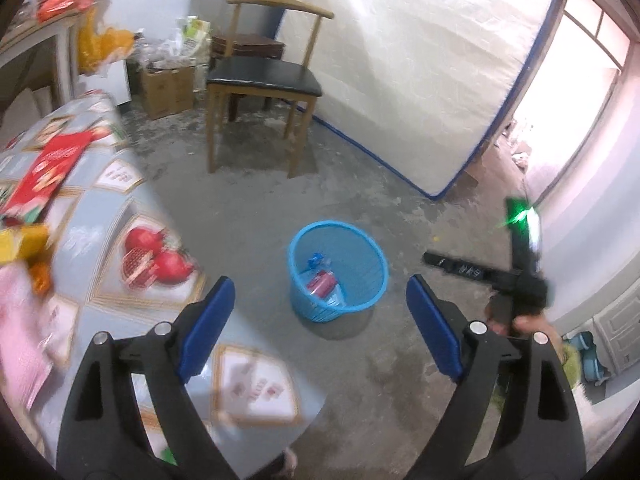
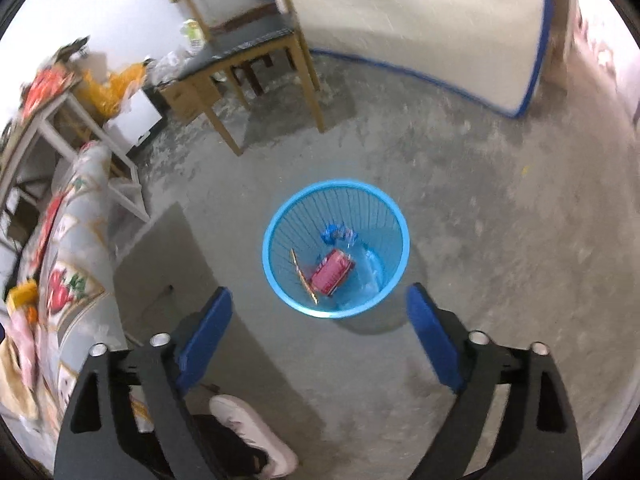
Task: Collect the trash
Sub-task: 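Turn both empty tools back toward the table, then grasp the crumpled tan paper with the right gripper and lift it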
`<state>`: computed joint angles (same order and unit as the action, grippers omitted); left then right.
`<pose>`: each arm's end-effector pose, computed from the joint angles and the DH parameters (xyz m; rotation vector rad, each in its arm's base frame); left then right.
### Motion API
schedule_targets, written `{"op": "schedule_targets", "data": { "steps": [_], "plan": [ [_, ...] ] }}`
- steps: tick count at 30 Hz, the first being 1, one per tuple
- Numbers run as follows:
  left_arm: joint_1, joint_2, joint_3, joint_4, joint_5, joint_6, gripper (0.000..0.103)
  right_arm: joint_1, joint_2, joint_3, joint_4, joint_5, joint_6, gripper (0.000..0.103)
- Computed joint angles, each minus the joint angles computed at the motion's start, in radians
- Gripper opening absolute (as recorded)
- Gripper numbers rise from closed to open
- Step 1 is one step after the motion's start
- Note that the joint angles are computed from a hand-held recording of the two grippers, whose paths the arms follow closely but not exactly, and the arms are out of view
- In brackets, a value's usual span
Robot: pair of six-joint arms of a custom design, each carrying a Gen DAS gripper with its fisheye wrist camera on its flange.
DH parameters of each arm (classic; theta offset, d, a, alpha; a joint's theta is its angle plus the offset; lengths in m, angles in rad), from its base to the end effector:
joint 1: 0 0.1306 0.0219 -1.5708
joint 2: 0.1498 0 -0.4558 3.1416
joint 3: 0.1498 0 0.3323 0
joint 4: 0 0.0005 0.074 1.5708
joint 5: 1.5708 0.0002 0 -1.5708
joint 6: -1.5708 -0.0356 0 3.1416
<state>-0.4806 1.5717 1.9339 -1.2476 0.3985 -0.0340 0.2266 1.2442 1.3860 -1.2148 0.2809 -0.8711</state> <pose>0.4088 -0.2293 0.6162 0.8024 2.3486 -0.6831 0.3163 0.0623 0.5311 0.9031 2.4127 0.0308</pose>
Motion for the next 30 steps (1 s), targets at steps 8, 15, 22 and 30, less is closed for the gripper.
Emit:
{"op": "schedule_targets", "data": {
  "steps": [8,15,22,30],
  "plan": [
    [0.198,-0.179,-0.219,0.078,-0.004,0.021,0.091,0.253,0.144,0.32,-0.214,0.288,0.037,0.096],
    [0.46,-0.292,-0.355,0.142,0.0,0.038,0.095,0.441,0.243,0.488,-0.035,0.37,0.267,0.096],
    [0.685,-0.325,-0.419,0.191,0.124,0.014,0.095,0.501,0.377,0.657,0.093,0.06,0.432,0.096],
    [0.806,-0.309,-0.456,0.301,0.194,0.036,0.095,0.548,0.663,1.054,0.016,-0.297,0.742,0.096]
  ]
}}
